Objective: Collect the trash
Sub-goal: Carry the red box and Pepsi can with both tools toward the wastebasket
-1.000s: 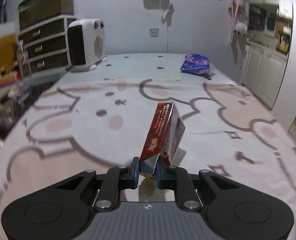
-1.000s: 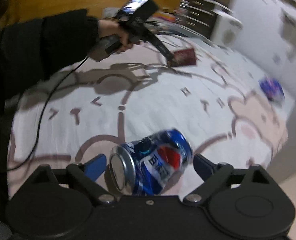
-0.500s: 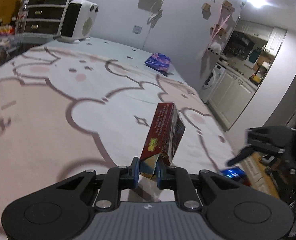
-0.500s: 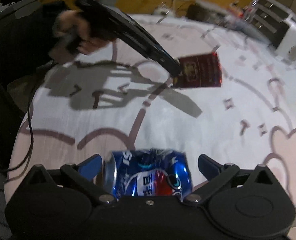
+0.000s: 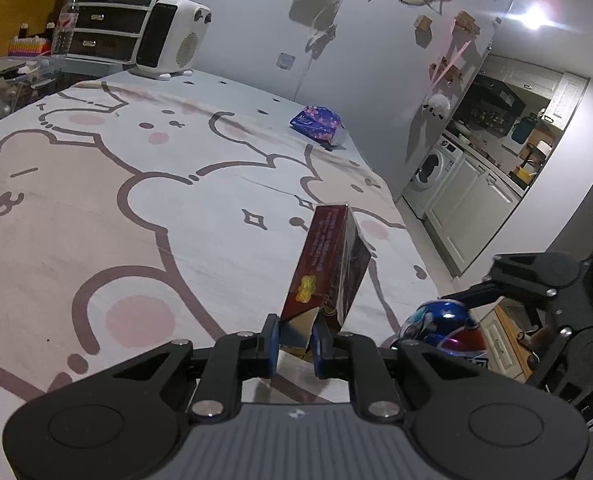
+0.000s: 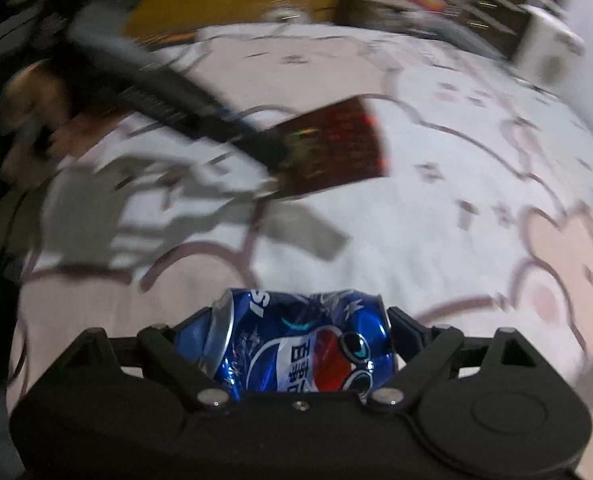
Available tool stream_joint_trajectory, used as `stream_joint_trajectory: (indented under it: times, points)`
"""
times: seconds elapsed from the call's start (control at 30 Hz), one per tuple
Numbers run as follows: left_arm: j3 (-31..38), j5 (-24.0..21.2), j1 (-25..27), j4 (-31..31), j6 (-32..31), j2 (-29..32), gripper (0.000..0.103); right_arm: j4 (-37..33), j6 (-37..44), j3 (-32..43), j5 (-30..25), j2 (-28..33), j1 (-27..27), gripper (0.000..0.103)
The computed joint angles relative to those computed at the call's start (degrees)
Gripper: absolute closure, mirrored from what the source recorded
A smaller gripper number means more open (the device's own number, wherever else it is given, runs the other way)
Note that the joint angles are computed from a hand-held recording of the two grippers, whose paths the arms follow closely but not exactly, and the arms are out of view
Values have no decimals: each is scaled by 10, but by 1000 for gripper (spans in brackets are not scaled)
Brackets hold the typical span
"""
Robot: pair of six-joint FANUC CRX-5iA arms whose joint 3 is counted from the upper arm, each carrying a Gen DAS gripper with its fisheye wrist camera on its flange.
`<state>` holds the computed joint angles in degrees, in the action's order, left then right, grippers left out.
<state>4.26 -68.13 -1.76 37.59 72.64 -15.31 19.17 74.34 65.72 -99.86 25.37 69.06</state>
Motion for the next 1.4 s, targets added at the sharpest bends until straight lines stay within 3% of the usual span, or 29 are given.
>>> stream_joint_trajectory:
  times: [0.37,0.53,1.0,1.4]
  points:
    - [34,22,-69,-80,68,-25,86,155,-226,-256,122,-156,90,12]
    - [57,32,-135,-136,118,-22,86,231,-331,-356,130,-218,136,12]
    - [129,62,-340,-270,250,38,86,369,-583,-561,-1,-356,272,12]
    - [192,93,-476,-367,376,131,86,383,-782,-694,-161,-443,362,12]
